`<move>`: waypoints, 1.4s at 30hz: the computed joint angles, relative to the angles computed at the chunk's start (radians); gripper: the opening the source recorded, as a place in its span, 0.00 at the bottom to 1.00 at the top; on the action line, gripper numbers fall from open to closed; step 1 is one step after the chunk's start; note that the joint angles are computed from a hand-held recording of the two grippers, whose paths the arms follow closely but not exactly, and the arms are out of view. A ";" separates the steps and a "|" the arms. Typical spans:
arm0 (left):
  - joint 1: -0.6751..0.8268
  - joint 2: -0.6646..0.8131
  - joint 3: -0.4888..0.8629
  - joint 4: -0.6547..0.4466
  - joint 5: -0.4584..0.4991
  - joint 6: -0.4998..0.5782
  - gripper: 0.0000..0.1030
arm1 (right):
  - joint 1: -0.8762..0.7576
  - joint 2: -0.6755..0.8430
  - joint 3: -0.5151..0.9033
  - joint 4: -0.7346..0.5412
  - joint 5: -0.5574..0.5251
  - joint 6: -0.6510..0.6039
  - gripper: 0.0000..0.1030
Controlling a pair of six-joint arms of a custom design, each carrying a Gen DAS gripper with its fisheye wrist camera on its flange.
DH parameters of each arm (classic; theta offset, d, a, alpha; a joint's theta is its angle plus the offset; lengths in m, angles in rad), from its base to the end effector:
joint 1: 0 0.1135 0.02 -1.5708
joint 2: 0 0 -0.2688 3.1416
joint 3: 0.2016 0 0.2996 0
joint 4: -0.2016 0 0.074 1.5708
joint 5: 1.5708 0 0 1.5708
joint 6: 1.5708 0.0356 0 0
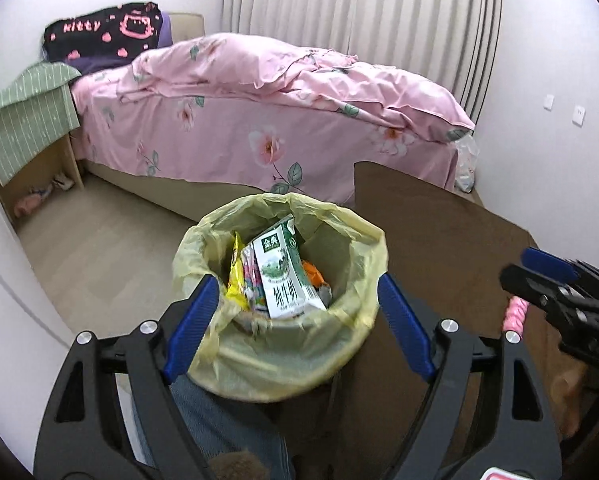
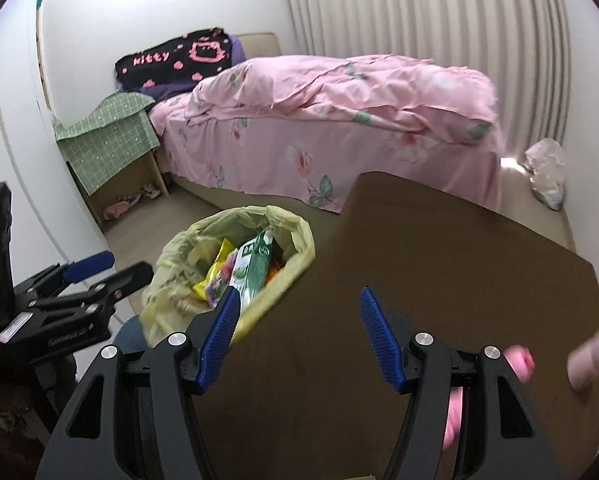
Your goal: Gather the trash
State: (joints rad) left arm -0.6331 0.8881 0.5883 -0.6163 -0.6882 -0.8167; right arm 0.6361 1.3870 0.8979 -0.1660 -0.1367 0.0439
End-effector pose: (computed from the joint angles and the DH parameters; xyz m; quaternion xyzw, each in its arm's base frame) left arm 0.1830 -0.1062 0.2122 -0.1897 0.8777 0.0384 0.4384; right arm 0.2745 0.2087 0.2262 -0.2900 0.8472 0.2048 0.3953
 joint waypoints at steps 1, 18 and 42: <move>-0.047 -0.001 0.014 -0.041 -0.022 -0.034 0.75 | 0.003 -0.047 -0.043 0.005 0.010 0.002 0.57; -0.447 0.075 0.175 -0.563 -0.292 -0.577 0.75 | 0.121 -0.392 -0.253 -0.058 0.209 0.066 0.57; -0.431 0.056 0.179 -0.557 -0.280 -0.519 0.75 | 0.143 -0.376 -0.239 -0.066 0.226 0.064 0.57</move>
State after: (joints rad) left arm -1.0636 0.9445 0.7673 -1.1734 -0.9684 -1.3354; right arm 0.7789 1.0107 0.6592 -0.2319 0.0897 0.1083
